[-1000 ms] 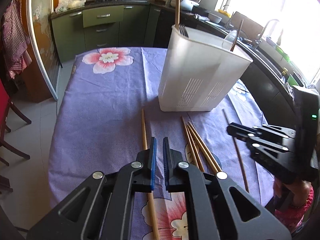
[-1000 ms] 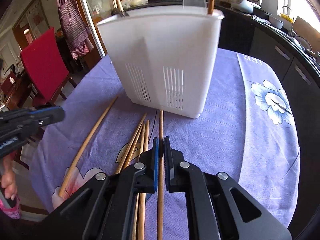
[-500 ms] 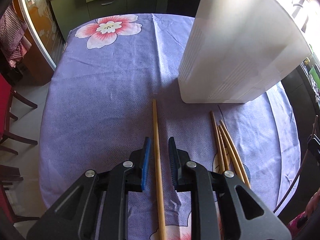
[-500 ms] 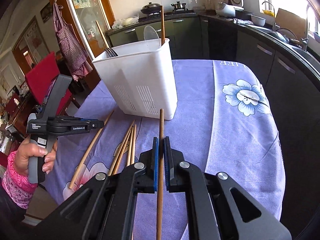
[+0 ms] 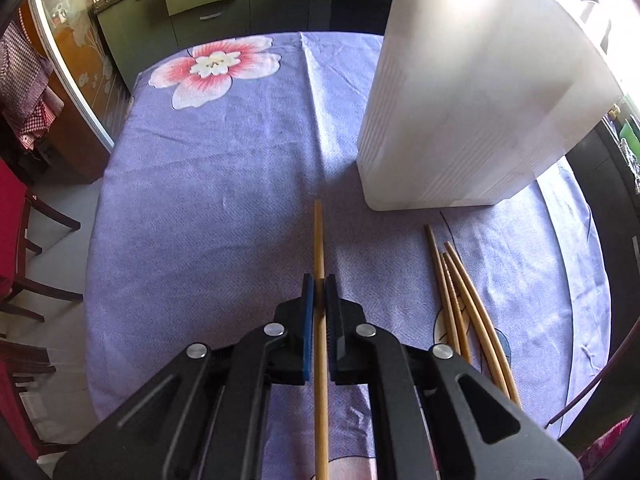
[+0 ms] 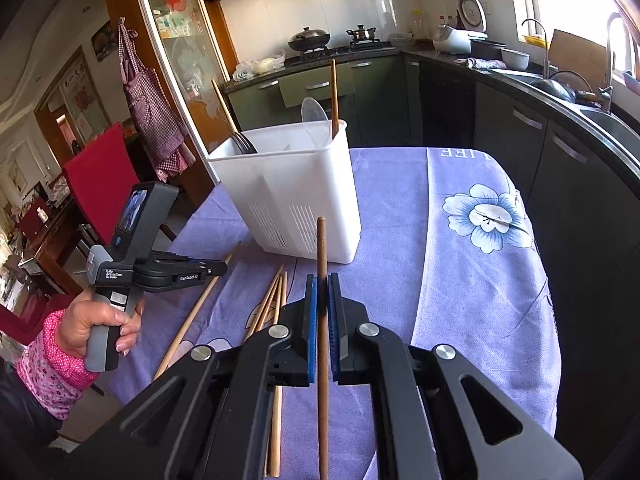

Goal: Organize utensils
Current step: 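Lift both chopsticks and carry them above the white caddy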

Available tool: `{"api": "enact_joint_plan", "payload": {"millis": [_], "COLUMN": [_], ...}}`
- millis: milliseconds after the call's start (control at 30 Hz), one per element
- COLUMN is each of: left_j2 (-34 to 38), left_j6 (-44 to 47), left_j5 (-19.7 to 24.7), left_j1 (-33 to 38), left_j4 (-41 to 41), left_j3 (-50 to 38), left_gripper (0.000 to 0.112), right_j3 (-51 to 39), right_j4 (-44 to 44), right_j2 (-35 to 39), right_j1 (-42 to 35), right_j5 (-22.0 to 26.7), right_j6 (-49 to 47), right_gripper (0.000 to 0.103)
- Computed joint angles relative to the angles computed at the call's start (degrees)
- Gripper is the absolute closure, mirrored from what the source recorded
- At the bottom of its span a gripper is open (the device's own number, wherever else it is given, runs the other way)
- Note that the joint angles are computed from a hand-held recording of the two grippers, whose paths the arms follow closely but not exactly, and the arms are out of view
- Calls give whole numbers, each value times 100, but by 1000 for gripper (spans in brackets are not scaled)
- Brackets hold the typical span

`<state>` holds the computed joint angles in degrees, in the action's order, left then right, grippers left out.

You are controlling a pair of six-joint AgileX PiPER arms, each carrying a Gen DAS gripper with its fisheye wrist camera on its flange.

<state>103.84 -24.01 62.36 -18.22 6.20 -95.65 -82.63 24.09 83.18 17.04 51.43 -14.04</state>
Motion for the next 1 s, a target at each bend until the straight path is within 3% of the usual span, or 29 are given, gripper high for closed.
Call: {"api": "enact_joint_plan", "payload": {"millis": [267,467,767,1000], "left_j2": [-1665,-2623,-3004,-2862], "left_j6": [-204,-755,-1095,-872], "left_j5": [-435,-333,-11,84], "left_j1": [-516,-1118,-1649,-1706], "left_j4": [676,1341,1835,1655], "left_j3": [862,1320,1212,758], "left_gripper": [107,107,107,107], "right_j3": [55,267,343,17], "right_j4": [175,281,388,415], "right_j2": [-451,-789,-1007,-935], "right_j1": [-126,-250,-317,-291], "right_j5": [58,102,142,200], "right_j6": [-130,-219,-317,-361], "right_gripper": [97,97,97,97]}}
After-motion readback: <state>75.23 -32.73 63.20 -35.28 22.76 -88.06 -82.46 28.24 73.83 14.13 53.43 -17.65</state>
